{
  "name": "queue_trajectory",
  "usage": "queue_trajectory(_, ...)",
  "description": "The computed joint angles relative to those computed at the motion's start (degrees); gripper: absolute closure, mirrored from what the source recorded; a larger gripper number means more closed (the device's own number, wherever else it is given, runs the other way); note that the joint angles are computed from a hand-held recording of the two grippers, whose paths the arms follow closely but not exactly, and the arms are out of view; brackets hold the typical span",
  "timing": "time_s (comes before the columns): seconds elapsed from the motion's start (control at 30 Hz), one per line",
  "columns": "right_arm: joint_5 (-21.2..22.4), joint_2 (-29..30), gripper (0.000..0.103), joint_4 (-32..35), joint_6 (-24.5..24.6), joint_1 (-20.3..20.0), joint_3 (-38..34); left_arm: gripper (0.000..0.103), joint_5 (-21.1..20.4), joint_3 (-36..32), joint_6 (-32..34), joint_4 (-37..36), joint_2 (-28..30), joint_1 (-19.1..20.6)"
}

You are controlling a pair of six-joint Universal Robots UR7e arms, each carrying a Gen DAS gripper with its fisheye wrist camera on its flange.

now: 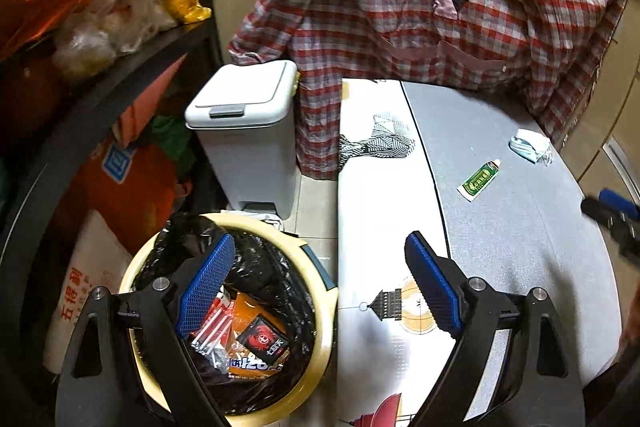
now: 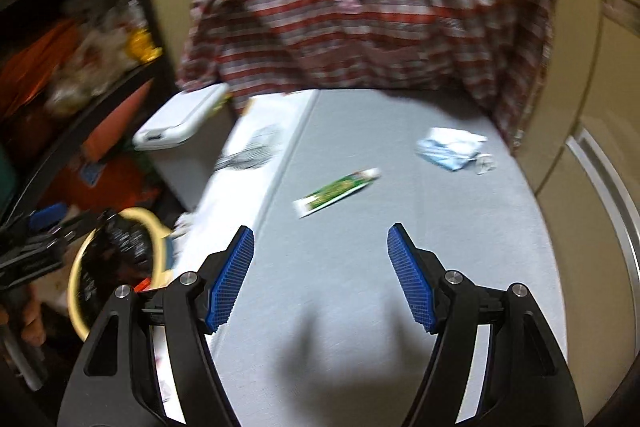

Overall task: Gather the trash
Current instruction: 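Move the right gripper back over the table toward the blue face mask, then close the right gripper on the blue face mask and lift it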

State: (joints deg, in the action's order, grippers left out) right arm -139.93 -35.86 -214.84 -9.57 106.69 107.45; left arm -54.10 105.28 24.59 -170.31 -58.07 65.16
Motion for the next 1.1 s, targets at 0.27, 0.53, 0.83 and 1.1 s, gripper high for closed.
queue_trajectory(0.27,2.0,-3.7,0.034,-2.7,-1.5,-7.9,-0.9,0.019,-0.8,-3.3,-2.9,4.0,2.0,0.8)
queue_trajectory(0.53,5.3,-3.2,0.034,0.1,-4.1,-14.0,-6.0,0.019,0.7,-4.1,-2.0,4.1,3.2,1.2)
queue_trajectory(0.83,6.1,-0.7,0.034,6.3,-2.8,-18.7,-12.6,0.019,2.3,-4.9,-1.2,4.7,3.6,1.7)
queue_trajectory(1.1,7.7,1.0,0.03,7.9,-3.6,-20.7,-16.7,0.019,3.3,-6.2,-2.2,7.1,4.8,2.1)
